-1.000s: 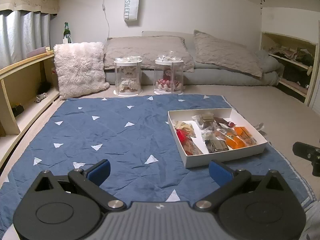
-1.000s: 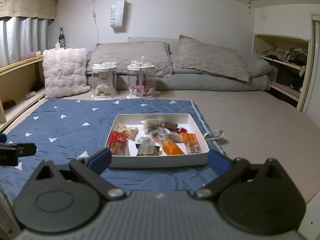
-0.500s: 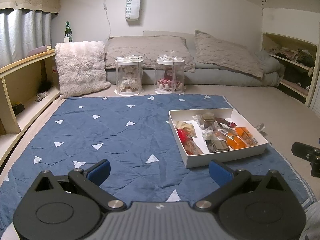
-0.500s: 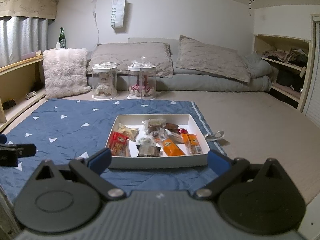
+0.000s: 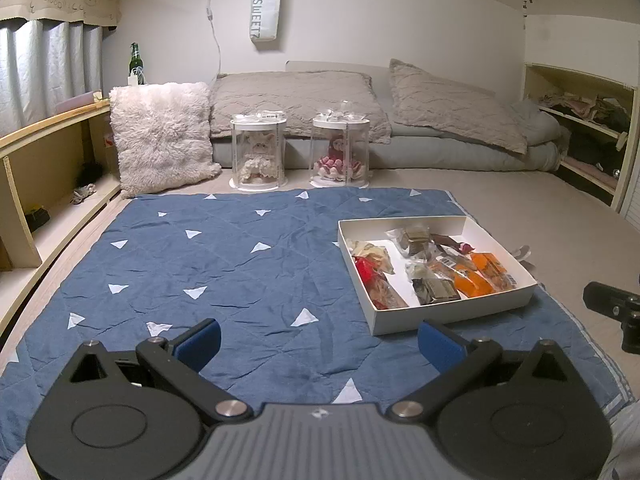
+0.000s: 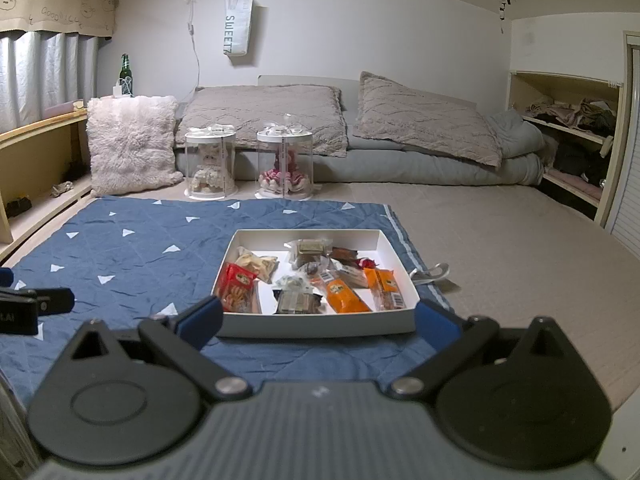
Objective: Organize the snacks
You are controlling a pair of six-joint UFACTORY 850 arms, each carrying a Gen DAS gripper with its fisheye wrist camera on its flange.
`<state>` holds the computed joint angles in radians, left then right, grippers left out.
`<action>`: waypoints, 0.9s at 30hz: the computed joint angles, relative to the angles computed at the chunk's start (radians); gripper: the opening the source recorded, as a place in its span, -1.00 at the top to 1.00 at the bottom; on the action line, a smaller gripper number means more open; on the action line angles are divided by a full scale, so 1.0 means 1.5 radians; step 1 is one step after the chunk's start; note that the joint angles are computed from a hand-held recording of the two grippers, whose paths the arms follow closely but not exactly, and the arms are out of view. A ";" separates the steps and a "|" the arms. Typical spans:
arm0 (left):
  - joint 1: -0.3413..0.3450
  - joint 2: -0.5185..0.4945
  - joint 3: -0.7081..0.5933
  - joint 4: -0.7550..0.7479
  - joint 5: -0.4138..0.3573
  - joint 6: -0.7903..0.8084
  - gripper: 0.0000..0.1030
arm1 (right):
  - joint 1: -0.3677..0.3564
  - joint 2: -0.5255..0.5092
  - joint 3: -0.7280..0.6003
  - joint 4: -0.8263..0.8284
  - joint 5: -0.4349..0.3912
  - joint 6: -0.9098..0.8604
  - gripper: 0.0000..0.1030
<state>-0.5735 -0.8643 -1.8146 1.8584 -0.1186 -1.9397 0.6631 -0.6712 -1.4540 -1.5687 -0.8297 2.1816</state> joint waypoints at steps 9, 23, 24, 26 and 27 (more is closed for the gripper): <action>0.000 0.000 0.000 0.000 0.000 0.000 -1.00 | 0.000 0.000 0.000 0.000 0.000 0.000 -0.99; 0.000 0.000 0.001 0.013 0.001 -0.012 -1.00 | -0.001 0.001 0.001 0.000 0.001 -0.001 -0.99; 0.000 0.000 0.000 0.005 0.000 -0.005 -1.00 | -0.001 0.001 0.001 0.001 0.001 -0.002 -0.99; 0.000 0.000 0.000 -0.013 -0.002 0.011 -1.00 | 0.000 0.000 0.001 0.003 -0.001 -0.002 -0.99; 0.000 0.000 0.000 -0.012 -0.002 0.009 -1.00 | 0.000 0.001 0.002 0.002 -0.001 -0.003 -0.99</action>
